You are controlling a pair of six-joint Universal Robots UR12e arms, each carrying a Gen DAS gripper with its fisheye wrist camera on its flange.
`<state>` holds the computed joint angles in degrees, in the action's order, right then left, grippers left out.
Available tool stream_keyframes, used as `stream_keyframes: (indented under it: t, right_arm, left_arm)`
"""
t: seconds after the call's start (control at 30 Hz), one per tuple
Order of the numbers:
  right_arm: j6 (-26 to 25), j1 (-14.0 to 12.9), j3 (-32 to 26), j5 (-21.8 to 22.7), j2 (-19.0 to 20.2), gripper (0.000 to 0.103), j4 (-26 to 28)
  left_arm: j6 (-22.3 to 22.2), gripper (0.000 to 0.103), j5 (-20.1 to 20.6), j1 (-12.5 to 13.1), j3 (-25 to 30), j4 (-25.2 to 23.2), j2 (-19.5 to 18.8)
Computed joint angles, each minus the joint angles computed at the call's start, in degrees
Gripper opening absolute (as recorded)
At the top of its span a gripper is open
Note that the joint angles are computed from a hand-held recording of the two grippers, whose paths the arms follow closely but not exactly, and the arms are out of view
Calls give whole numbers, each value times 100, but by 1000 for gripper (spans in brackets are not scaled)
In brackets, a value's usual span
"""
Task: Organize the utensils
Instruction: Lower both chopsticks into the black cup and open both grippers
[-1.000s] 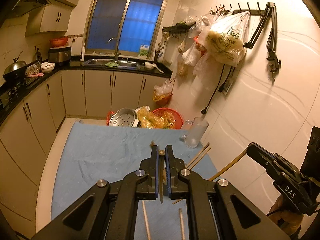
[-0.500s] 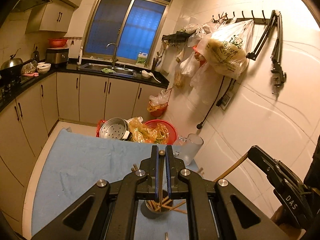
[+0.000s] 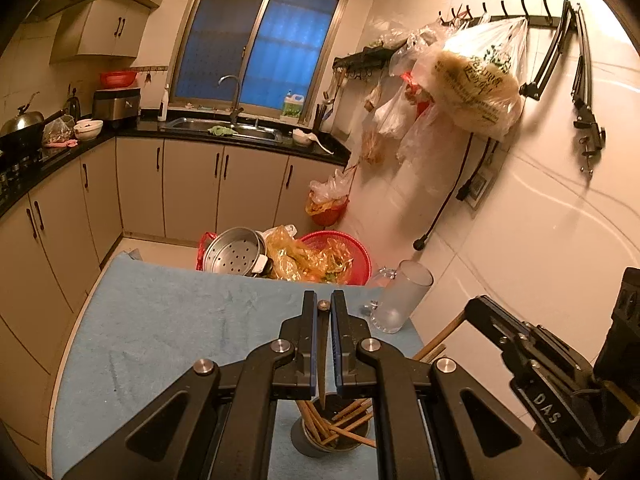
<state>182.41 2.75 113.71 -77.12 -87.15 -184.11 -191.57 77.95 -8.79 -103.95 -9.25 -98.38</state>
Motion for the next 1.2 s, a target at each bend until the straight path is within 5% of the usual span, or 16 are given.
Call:
stream_keyframes:
  t: [0.47, 0.77, 0.87, 0.93, 1.07, 1.1, 1.2]
  right_arm:
    - [-184, 45, 12, -122, 144, 8, 230]
    - [63, 4, 107, -184, 9, 21, 215]
    - [164, -44, 221, -135, -136, 23, 173]
    - [243, -95, 325, -84, -256, 28, 128]
    - [414, -233, 628, 20, -565, 40, 33]
    - [488, -270, 720, 29, -651, 49, 16]
    - [707, -395, 1006, 146, -885, 58, -65]
  left_arm:
    - [107, 6, 20, -45, 43, -346, -110]
    - [-13, 7, -156, 24, -70, -437, 7]
    - [37, 23, -214, 44, -179, -503, 134]
    - [29, 52, -179, 62, -326, -397, 253]
    - [39, 65, -58, 126, -704, -154, 531]
    - [42, 67, -53, 154, -799, -191, 608]
    - [39, 67, -71, 251, -1035, -402, 796]
